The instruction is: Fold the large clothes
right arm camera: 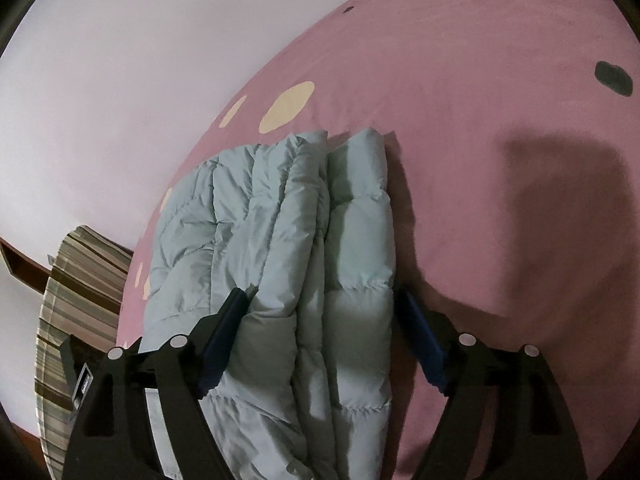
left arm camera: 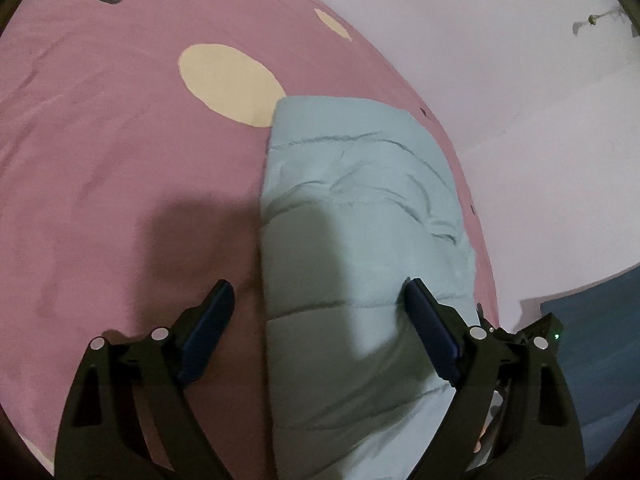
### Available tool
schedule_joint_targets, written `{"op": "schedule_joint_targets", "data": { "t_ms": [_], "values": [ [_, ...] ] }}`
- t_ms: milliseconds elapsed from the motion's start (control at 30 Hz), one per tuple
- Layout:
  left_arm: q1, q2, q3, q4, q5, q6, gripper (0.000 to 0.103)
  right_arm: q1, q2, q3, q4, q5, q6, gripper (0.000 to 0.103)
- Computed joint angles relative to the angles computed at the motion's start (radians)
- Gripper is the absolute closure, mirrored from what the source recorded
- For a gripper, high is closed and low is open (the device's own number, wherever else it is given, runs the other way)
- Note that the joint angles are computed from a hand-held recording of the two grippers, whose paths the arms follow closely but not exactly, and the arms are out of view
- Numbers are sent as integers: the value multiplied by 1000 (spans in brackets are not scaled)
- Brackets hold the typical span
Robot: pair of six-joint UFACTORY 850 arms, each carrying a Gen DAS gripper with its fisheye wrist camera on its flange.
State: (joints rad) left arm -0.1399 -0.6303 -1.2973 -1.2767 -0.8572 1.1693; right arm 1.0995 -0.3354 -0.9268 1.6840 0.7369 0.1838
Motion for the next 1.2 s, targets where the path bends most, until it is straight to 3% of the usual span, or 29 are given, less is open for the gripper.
{"op": "schedule_joint_targets", "data": {
  "t_ms": [167, 333, 500, 700, 967, 1200],
  "values": [
    [-19, -26, -30, 8, -16, -27, 16, 3, 0, 32, -180, -13, 176, 26],
    [-39, -29, -41, 31, -5, -34, 19, 6, -20, 12, -162, -11, 127, 27],
    [-55, -17, -36, 45, 21, -27, 33, -15, -45, -23, -189, -36, 118, 48],
    [-79, 23, 0, 33, 79, 15, 45, -7, -59, -37, -218, -14, 136, 60],
    [-78, 68, 41, -12, 103, 100, 49, 13, -72, -62, -215, 27, 98, 67],
    [-42, 90, 44, -46, 97, 140, 51, -14, -91, -110, -259, -1, 45, 69]
  ]
}}
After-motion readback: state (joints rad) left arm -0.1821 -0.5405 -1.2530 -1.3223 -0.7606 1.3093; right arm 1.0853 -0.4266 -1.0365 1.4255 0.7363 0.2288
